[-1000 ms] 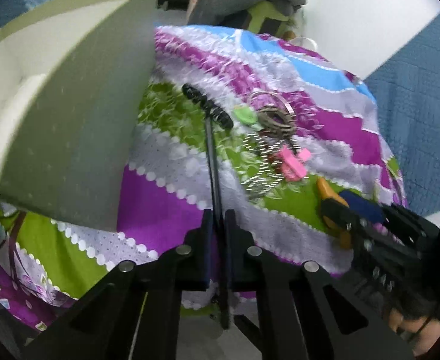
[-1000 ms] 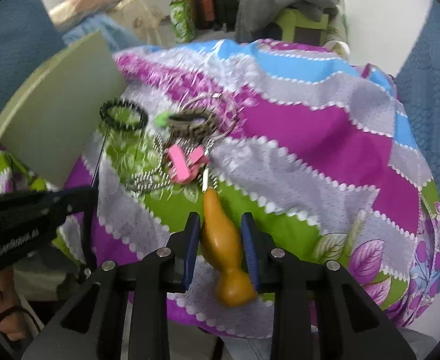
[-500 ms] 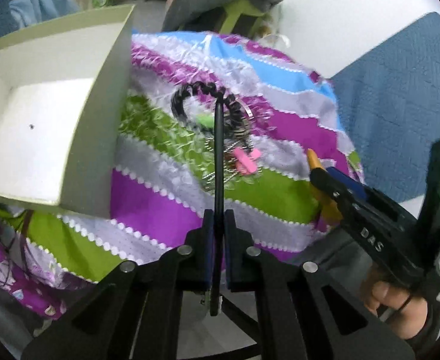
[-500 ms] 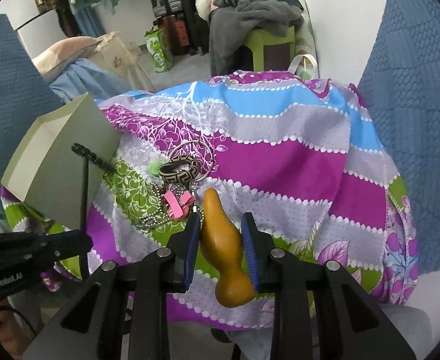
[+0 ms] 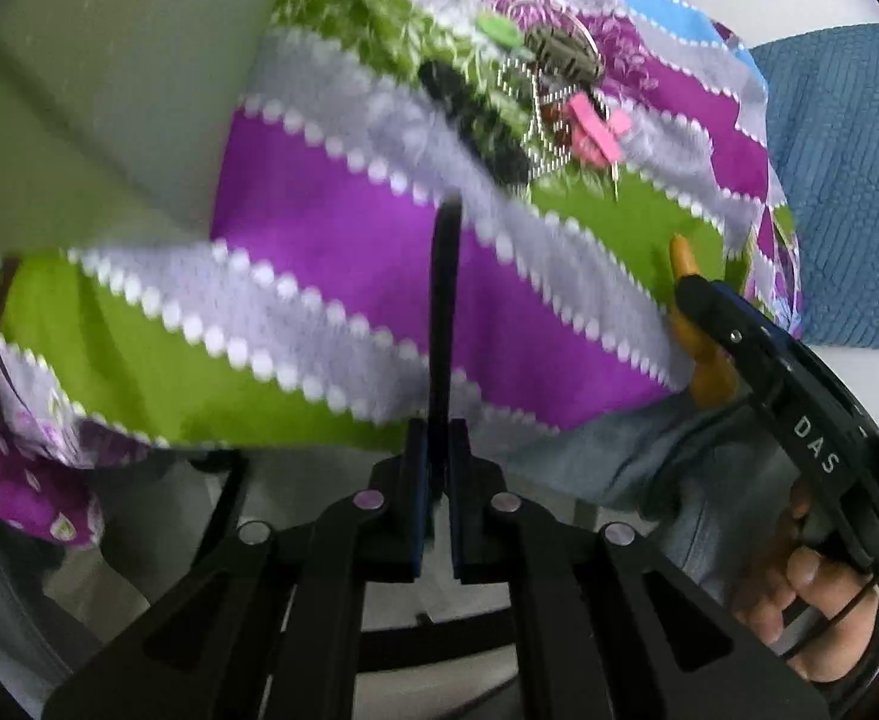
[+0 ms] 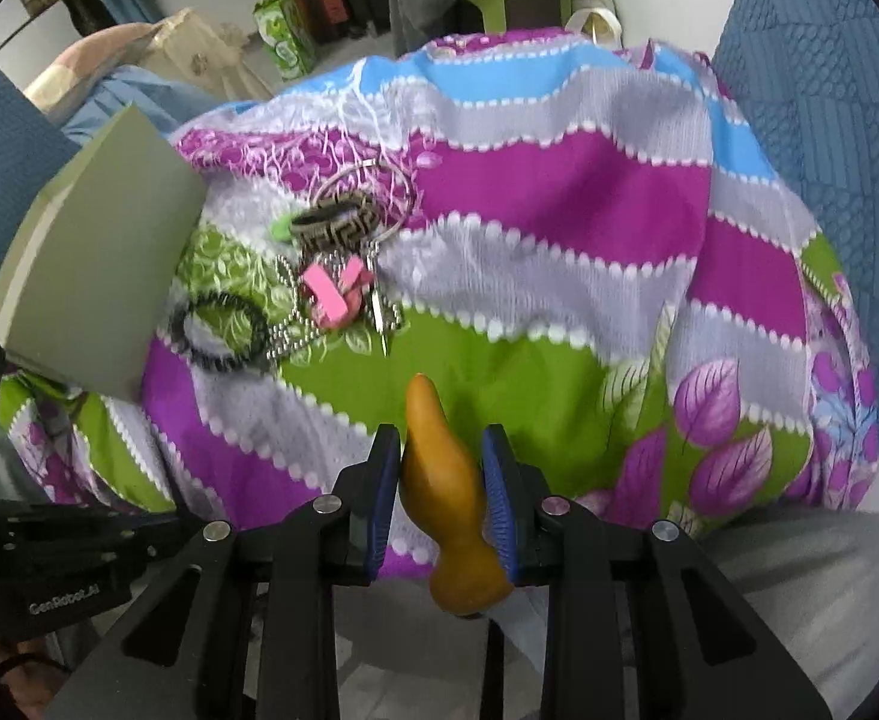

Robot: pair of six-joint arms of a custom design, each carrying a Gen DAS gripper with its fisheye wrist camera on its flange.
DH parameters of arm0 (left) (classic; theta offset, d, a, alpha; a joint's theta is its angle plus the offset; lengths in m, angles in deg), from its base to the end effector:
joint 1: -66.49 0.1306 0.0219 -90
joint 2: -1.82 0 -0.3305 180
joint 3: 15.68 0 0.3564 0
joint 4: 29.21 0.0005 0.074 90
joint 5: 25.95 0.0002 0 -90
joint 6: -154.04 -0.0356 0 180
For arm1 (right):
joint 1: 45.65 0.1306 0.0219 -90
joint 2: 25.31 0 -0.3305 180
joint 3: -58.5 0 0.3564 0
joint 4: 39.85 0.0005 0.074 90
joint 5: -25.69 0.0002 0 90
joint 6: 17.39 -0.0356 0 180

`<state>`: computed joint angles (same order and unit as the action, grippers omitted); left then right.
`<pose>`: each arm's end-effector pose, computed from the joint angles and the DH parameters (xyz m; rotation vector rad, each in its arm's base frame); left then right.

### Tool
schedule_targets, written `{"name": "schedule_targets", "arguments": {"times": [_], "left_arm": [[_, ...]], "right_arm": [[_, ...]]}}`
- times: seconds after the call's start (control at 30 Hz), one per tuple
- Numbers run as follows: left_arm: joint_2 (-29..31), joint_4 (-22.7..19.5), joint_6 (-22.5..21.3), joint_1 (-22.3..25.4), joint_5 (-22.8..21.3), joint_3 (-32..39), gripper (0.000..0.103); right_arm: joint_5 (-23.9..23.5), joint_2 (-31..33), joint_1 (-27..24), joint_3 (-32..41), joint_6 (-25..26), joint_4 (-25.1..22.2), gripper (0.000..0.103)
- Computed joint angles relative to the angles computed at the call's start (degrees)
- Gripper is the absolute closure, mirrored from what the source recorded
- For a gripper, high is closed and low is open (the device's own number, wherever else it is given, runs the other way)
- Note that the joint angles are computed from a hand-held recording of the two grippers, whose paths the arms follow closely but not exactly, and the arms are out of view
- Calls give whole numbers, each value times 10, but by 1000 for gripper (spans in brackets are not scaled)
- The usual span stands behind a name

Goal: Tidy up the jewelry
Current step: 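Carry the gourd and the pendant over the white box with both grippers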

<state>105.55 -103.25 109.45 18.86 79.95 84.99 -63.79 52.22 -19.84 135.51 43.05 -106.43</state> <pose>0.3160 -0.3617 0.3271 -0.1071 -3.0454 0.5427 0.3149 0.1514 0.3490 0.0933 2.7712 0.2498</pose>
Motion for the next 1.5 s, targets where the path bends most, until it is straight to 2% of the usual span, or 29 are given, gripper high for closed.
{"name": "schedule_targets", "arguments": {"times": [0.1, 0.2, 0.27, 0.33, 0.4, 0.73, 0.93, 1.13, 1.3, 1.5], "left_arm": [[-8, -7, -1, -9, -24, 5, 98], [-9, -12, -3, -7, -31, 23, 98], [-17, -23, -20, -10, -62, 41, 98], [-25, -27, -29, -7, -63, 50, 98], [-24, -28, -38, -2, -59, 66, 98], [-47, -102, -99, 27, -87, 177, 98], [-55, -119, -127, 50, -118, 240, 98], [-77, -124, -158, 87, -144, 263, 98], [-103, -118, -180, 138, -144, 250, 98], [-132, -107, -216, 206, -137, 201, 98]], "right_arm": [[9, -10, 6, 5, -10, -8, 77], [2, -16, 5, 16, -27, -16, 77], [16, -19, 10, 33, -31, -27, 77], [27, -20, 13, 51, -31, -38, 77], [36, -19, 15, 75, -36, -53, 77], [112, 18, 56, 230, -60, -116, 77], [148, 59, 83, 339, -66, -139, 77], [180, 124, 116, 466, -63, -159, 77], [182, 187, 141, 547, -49, -163, 77], [143, 261, 159, 594, -43, -152, 77]]}}
